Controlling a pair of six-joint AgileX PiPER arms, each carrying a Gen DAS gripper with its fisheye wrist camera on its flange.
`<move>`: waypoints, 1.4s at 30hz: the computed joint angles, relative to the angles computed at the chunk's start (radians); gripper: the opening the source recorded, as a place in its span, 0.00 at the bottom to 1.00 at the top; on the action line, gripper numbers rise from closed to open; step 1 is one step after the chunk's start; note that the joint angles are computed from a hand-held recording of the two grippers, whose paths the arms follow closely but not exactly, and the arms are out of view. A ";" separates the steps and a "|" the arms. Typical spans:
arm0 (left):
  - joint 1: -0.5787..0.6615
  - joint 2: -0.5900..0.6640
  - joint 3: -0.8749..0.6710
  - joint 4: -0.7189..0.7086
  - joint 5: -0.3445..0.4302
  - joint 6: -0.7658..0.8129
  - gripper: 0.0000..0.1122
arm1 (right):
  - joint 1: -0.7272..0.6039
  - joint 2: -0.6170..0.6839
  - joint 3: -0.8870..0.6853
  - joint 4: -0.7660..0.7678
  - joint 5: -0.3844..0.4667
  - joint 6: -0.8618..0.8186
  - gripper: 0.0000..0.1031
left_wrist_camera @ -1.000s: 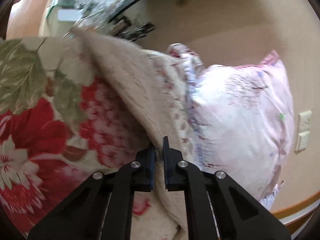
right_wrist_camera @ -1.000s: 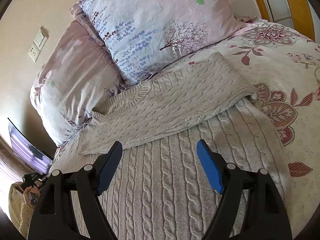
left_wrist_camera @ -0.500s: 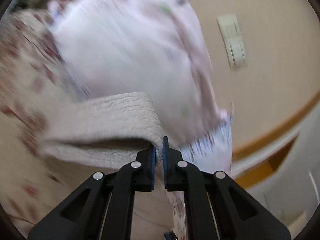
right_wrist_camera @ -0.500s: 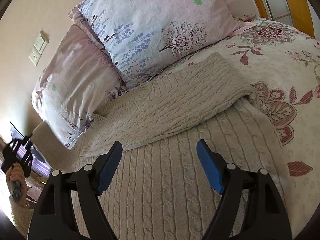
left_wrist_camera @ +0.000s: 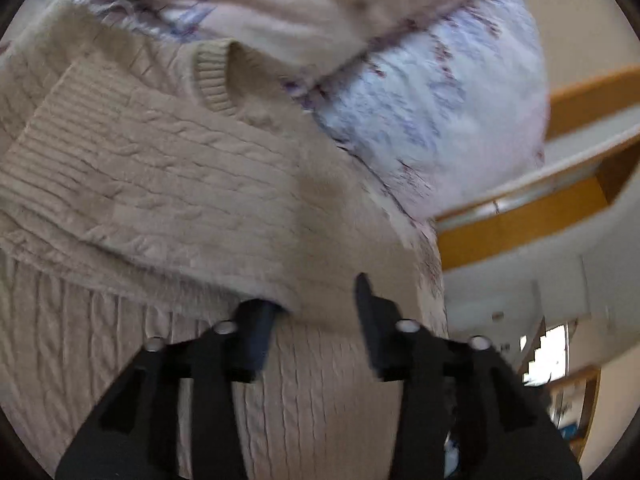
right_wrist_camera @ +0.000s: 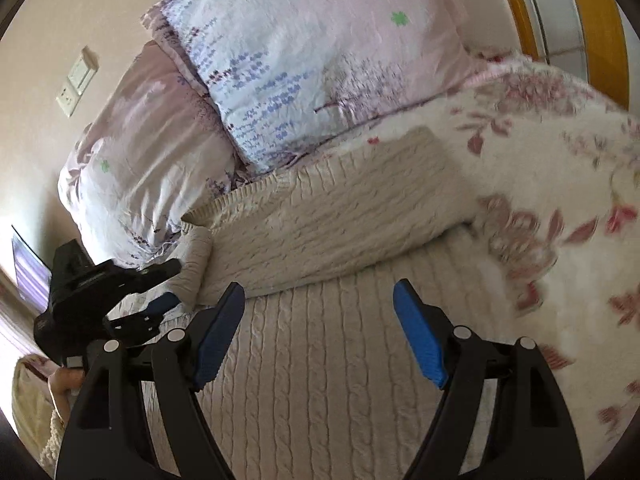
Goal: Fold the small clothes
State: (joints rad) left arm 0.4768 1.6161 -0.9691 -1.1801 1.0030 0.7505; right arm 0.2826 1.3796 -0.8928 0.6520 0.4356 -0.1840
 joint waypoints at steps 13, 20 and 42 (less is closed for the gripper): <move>0.437 -0.006 -0.014 0.092 0.096 0.166 0.42 | 0.473 0.304 -0.505 -0.484 0.125 -0.038 0.53; 0.494 0.059 -0.008 0.127 0.072 0.171 0.31 | 0.614 0.599 -0.807 -0.611 0.245 -0.002 0.44; 0.521 0.080 0.000 0.086 0.107 0.190 0.34 | 0.287 0.274 -0.348 -0.411 -0.170 0.405 0.06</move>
State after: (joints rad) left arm 0.9979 1.6965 -0.9688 -1.0940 1.1099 0.9402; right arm 0.5693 1.6538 -1.2403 0.2410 0.2654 0.2214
